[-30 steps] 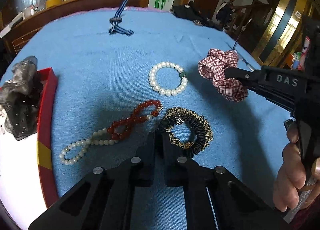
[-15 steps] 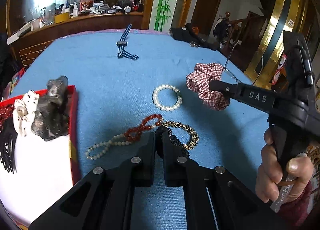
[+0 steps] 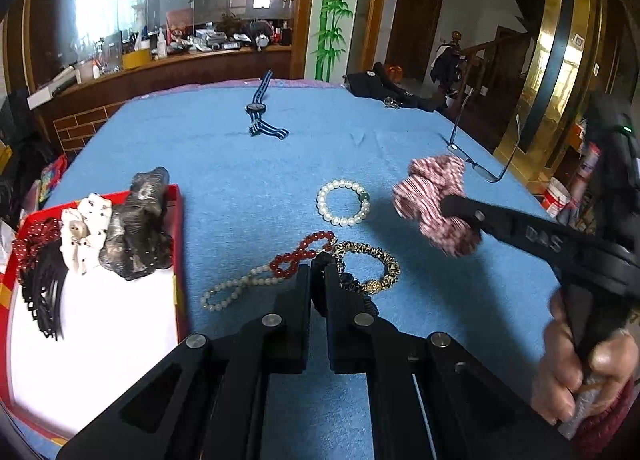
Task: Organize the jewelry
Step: 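Grasp the red plaid scrunchie with the right tool and lift it, then carry the plaid scrunchie over the white tray with the right tool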
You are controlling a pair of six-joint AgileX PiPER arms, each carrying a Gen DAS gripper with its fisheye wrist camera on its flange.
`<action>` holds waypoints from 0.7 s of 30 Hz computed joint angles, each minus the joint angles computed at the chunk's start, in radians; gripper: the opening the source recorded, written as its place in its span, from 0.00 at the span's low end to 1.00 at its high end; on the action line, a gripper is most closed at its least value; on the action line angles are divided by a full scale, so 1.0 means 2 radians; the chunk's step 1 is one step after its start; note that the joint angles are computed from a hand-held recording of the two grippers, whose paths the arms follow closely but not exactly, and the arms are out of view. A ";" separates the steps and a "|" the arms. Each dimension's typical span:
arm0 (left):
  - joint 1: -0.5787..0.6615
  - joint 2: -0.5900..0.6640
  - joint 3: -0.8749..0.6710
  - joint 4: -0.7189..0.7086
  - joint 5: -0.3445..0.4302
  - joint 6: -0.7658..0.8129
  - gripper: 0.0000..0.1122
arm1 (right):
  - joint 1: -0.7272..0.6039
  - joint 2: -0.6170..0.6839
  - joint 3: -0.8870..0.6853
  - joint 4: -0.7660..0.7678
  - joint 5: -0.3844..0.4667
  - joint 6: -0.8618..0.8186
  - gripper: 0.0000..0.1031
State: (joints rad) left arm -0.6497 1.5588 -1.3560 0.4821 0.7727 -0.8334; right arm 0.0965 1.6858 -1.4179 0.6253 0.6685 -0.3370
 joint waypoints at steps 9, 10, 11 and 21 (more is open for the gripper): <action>-0.042 -0.018 0.028 0.084 0.021 -0.074 0.05 | 0.020 -0.073 0.073 -0.004 -0.008 -0.005 0.11; -0.044 -0.019 0.030 0.090 0.022 -0.079 0.05 | 0.023 -0.077 0.077 -0.006 -0.008 -0.003 0.11; -0.048 -0.021 0.033 0.098 0.024 -0.086 0.05 | 0.025 -0.080 0.080 -0.005 -0.007 -0.004 0.11; -0.054 -0.044 0.057 0.133 0.028 -0.112 0.05 | 0.060 -0.087 0.081 -0.041 -0.012 0.031 0.11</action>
State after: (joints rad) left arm -0.7569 1.4708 -1.2414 0.7476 0.8283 -1.0570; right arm 0.2165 1.5117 -1.2558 0.5431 0.6452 -0.2748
